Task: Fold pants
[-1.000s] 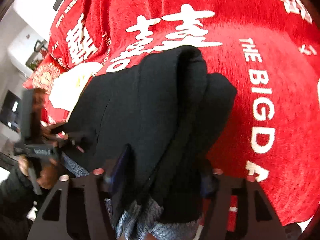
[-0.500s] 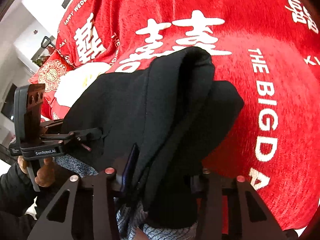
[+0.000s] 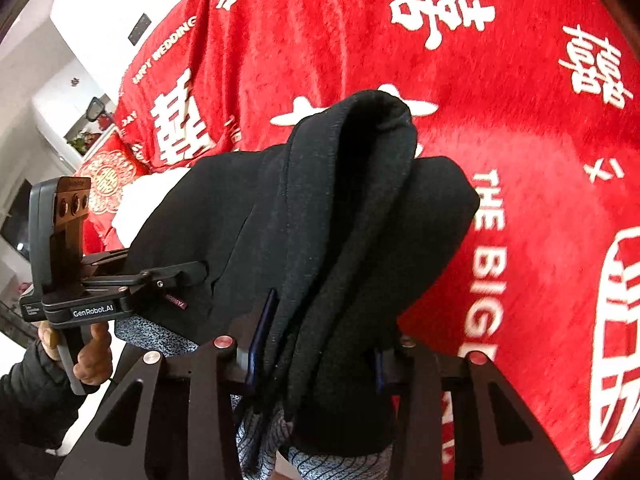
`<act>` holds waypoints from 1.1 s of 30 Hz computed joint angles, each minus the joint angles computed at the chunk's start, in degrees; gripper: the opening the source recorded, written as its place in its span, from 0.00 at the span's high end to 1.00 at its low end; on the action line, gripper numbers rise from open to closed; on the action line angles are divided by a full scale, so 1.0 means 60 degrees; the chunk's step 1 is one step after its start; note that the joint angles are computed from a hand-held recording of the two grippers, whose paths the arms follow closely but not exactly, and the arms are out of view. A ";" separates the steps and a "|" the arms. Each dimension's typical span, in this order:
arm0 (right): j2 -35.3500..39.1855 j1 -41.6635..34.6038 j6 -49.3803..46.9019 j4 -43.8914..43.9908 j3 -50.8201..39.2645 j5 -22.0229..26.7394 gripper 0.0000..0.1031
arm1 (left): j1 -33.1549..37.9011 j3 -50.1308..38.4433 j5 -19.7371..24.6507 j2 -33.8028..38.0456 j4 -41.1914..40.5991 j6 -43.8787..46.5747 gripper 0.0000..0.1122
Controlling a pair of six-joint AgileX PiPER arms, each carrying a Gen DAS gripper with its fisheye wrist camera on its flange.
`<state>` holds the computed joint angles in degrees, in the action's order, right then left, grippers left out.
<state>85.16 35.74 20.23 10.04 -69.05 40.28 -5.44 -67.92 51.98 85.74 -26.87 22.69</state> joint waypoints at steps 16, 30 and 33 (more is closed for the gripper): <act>0.3802 -0.2905 -0.2394 0.1461 -0.5032 0.2549 0.57 | -0.0827 -0.6155 0.1530 0.4802 0.1195 -0.2231 0.59; 0.6321 -0.3890 -0.2633 0.2337 -0.6296 0.2800 0.41 | -0.0737 -0.7976 0.1910 0.7243 0.1297 -0.2788 0.45; 0.6447 -0.3875 -0.2358 0.2165 -0.6627 0.3135 0.33 | -0.0597 -0.8618 0.2633 0.7445 0.1283 -0.2973 0.43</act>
<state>123.84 12.49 6.08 23.03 -108.82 59.09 -9.02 -119.63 67.77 130.41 -19.17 4.85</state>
